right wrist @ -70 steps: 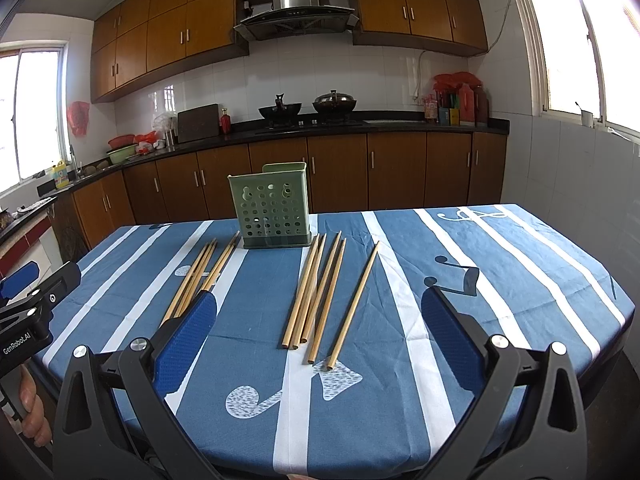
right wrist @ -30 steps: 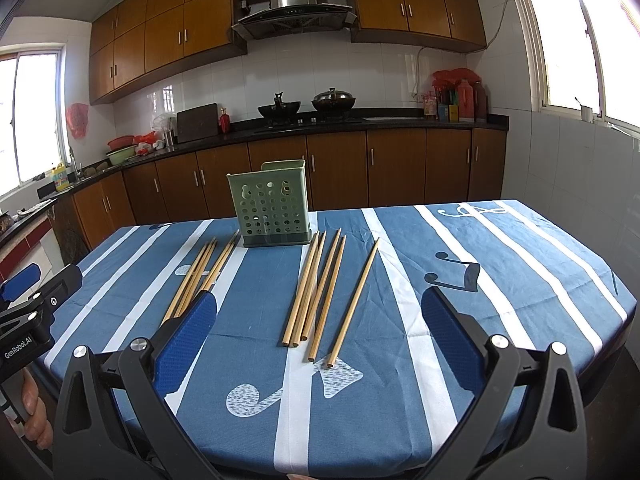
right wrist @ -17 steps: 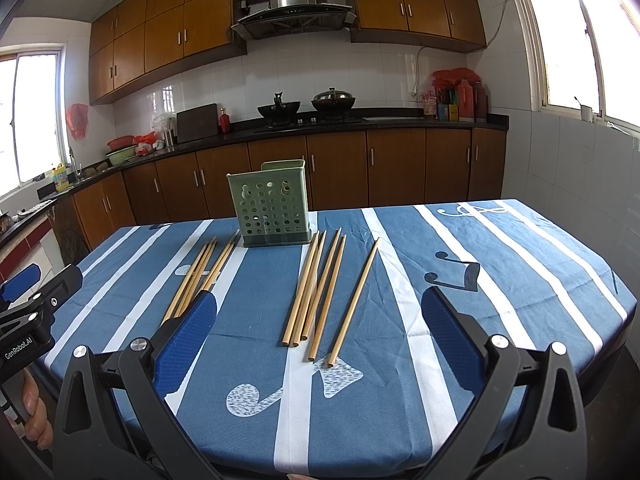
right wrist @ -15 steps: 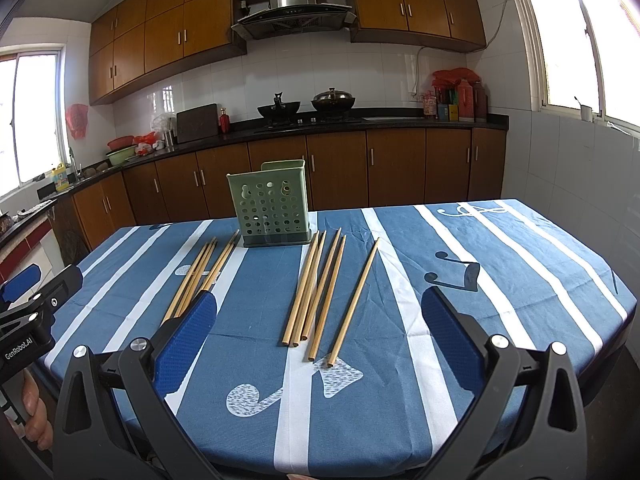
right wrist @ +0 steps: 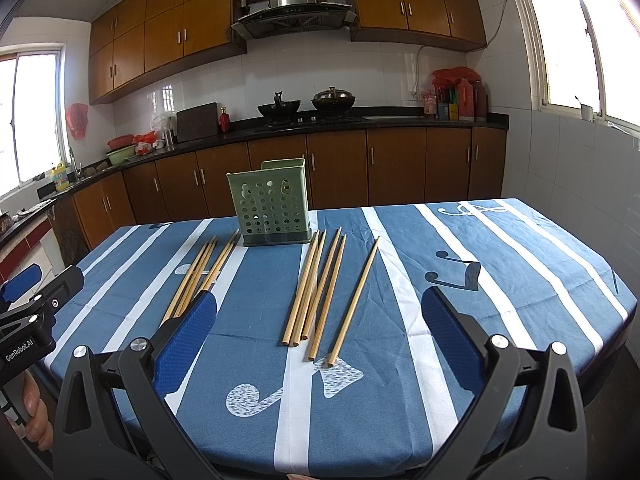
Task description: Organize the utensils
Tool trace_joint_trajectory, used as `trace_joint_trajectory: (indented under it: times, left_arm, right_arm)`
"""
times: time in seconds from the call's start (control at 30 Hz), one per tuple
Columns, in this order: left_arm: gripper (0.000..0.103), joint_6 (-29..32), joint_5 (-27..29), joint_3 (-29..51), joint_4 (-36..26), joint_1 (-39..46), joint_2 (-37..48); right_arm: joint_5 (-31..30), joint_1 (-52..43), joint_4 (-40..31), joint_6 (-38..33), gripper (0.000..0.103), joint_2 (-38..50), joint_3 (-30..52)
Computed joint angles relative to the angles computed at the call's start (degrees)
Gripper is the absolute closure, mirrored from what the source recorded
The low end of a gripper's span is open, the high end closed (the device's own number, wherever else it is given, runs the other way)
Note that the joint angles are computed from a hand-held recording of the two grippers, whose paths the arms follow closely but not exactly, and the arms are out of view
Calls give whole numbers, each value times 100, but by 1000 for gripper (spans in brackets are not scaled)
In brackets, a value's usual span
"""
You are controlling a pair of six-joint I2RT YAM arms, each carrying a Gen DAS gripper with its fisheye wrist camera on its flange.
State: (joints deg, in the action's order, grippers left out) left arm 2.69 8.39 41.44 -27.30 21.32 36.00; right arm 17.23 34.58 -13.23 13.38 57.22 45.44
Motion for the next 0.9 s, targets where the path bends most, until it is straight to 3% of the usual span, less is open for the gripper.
trace_joint_trajectory:
  times: [0.1,0.23,0.47,0.7,0.9]
  left_arm:
    - [4,-123,-284,19,-8,-304,53]
    - [4,-89,-110,96,77,-96,408]
    - [4,-66,-468,233,190,10,1435]
    - [4,86,-60,548,293,621,2416]
    - [4,29,174,900,213,827,3141]
  right_arm:
    - [-15,-26,45,2,2,124,27]
    - [-211,-273,74,63,2,411,75]
    - [-573,-874,-550,475,3,1552,833]
    - [-1512,-1458,-1198,748,43,3052,1940]
    - [-1478,-1311,-1400,624,59,3844,2507]
